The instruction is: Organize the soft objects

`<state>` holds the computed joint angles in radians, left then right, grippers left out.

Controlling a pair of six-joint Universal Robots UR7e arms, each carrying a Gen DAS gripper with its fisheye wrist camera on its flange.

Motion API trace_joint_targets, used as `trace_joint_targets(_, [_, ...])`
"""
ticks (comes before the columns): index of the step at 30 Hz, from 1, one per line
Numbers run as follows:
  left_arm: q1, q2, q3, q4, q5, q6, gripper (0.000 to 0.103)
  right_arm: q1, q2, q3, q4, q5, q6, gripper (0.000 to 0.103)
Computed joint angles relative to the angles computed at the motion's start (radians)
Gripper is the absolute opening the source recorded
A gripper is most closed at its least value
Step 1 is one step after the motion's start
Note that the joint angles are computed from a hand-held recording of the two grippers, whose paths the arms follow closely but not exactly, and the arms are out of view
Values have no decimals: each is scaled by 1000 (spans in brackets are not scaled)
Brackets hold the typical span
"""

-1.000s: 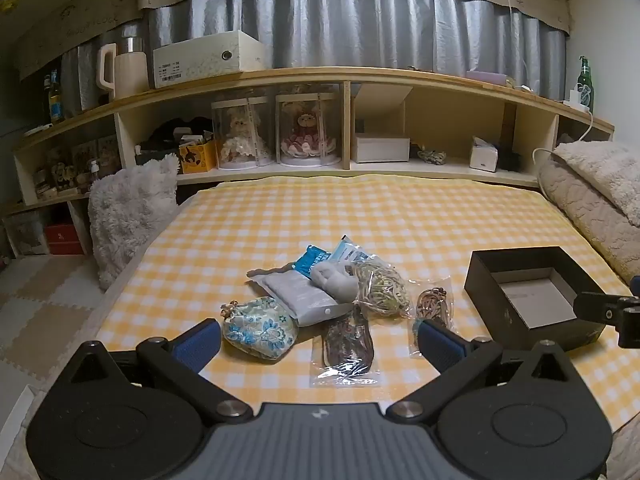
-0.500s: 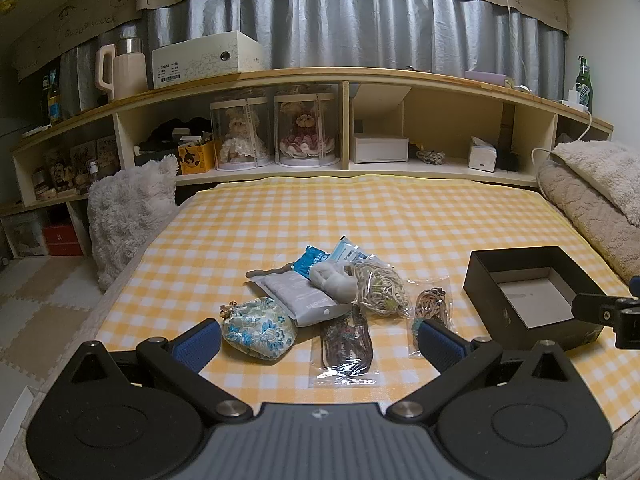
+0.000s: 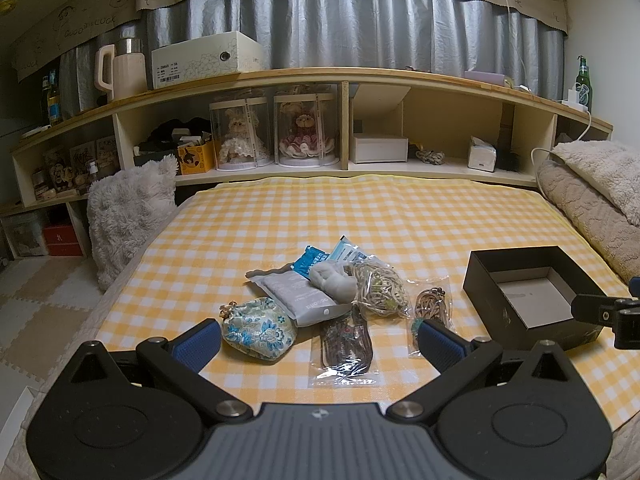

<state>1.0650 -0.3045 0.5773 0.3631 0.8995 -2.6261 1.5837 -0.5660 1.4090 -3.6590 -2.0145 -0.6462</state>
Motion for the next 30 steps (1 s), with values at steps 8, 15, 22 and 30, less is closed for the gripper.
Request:
trace_joint_targets(8, [0,1,-3,2,0,0,103,-1,0,0,1,0,0,103])
trace_joint_targets(15, [0,1,-1,1,0,-1,103,2,1,-2,3,-4,1,103])
trace_joint_targets(22, [0,0,-1,1,0,0,103,0,2,-3,4,-3,1,103])
trace_joint_targets(30, [0,1,-3,2,0,0,103,4,1,-5,8,-7,2,103])
